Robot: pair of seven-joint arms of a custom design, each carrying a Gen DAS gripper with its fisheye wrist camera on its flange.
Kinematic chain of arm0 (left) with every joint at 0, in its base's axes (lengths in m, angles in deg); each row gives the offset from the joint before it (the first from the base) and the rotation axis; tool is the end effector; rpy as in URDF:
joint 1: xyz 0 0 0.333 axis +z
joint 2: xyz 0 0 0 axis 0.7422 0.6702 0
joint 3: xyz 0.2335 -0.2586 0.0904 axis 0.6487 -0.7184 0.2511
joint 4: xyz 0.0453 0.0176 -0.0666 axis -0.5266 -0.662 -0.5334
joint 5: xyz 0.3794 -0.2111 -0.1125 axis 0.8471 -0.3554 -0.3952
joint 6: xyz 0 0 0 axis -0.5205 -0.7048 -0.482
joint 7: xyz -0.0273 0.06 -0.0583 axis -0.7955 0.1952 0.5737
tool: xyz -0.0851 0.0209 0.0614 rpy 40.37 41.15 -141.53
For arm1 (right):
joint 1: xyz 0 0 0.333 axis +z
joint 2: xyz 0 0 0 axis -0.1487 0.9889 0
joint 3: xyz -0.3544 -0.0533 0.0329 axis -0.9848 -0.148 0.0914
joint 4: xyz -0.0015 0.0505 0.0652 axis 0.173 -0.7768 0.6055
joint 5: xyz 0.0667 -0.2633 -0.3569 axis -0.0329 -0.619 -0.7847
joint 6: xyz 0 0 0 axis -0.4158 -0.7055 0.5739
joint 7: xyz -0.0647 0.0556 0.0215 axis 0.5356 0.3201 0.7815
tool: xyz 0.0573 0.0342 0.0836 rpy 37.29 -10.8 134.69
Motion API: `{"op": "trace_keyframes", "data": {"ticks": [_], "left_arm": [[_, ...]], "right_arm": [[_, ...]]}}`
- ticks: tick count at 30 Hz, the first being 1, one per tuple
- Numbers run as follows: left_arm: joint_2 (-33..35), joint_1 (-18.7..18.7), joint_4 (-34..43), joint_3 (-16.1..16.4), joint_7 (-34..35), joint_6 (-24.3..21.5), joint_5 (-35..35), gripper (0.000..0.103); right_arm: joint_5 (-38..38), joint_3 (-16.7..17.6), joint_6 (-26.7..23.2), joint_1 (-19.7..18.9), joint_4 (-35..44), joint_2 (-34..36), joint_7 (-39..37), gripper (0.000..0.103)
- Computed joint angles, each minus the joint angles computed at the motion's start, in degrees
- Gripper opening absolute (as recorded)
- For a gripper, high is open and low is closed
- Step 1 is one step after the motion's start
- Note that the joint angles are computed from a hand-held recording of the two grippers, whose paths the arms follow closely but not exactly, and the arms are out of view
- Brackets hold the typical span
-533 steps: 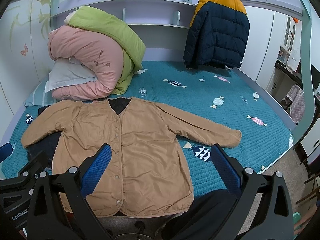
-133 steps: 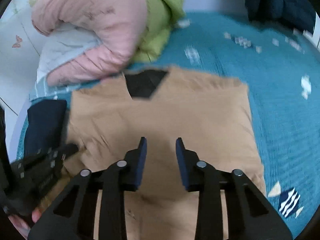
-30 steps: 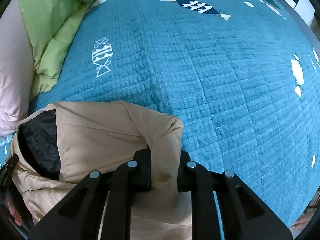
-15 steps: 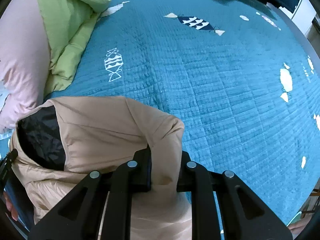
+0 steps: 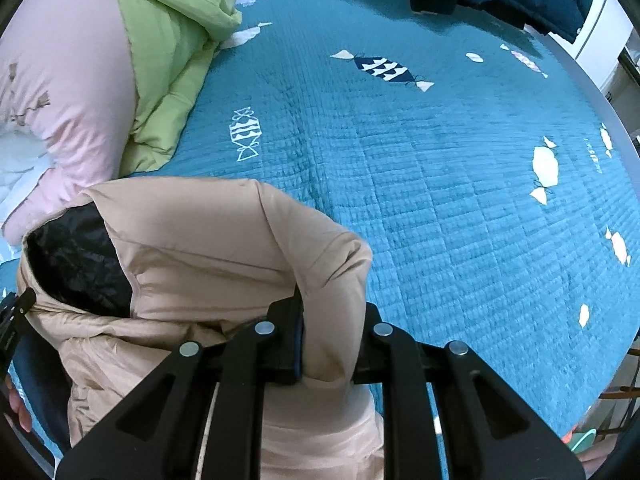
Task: Fold large clothes
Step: 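Grasp the jacket side edge with the right tool while the left tool grips the hem, then lift the jacket with both tools, raising the gripped edges off the bed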
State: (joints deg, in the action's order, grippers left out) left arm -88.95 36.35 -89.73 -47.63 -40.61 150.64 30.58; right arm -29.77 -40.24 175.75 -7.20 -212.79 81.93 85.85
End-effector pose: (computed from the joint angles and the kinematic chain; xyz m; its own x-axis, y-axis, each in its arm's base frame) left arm 0.4775 -0.2298 0.4604 0.2765 -0.9573 -0.0848 -0.8643 -0.2091 -0.4575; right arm 0.5969 -0.0154 0.4529 0.0908 -0.9957 -0.0171 -0.9416 -0.0802 -0.3271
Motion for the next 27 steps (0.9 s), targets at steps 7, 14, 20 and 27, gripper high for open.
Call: {"op": "trace_keyframes", "data": {"ticks": [7, 14, 20, 27], "left_arm": [[-5.2, -1.0, -2.4, -0.4, 0.9, -1.7, -2.0, 0.008], [-10.6, -2.5, -4.6, -1.6, 1.5, -4.1, -2.9, 0.008], [-15.3, -4.2, -6.3, -2.9, 1.3, -7.6, -3.7, 0.007], [-22.8, -6.6, -9.0, -3.7, 0.6, -10.8, -4.2, 0.000]], "right_arm": [[-1.6, 0.2, -1.0, -0.6, -3.8, -6.0, 0.3, 0.014], [-2.8, 0.8, -1.8, -1.8, -8.2, -12.7, 0.1, 0.014], [-4.2, 2.0, -0.4, -2.9, -13.6, -19.7, 0.5, 0.013], [-1.6, 1.6, -3.6, -2.8, -18.2, -27.5, -2.0, 0.013]]}}
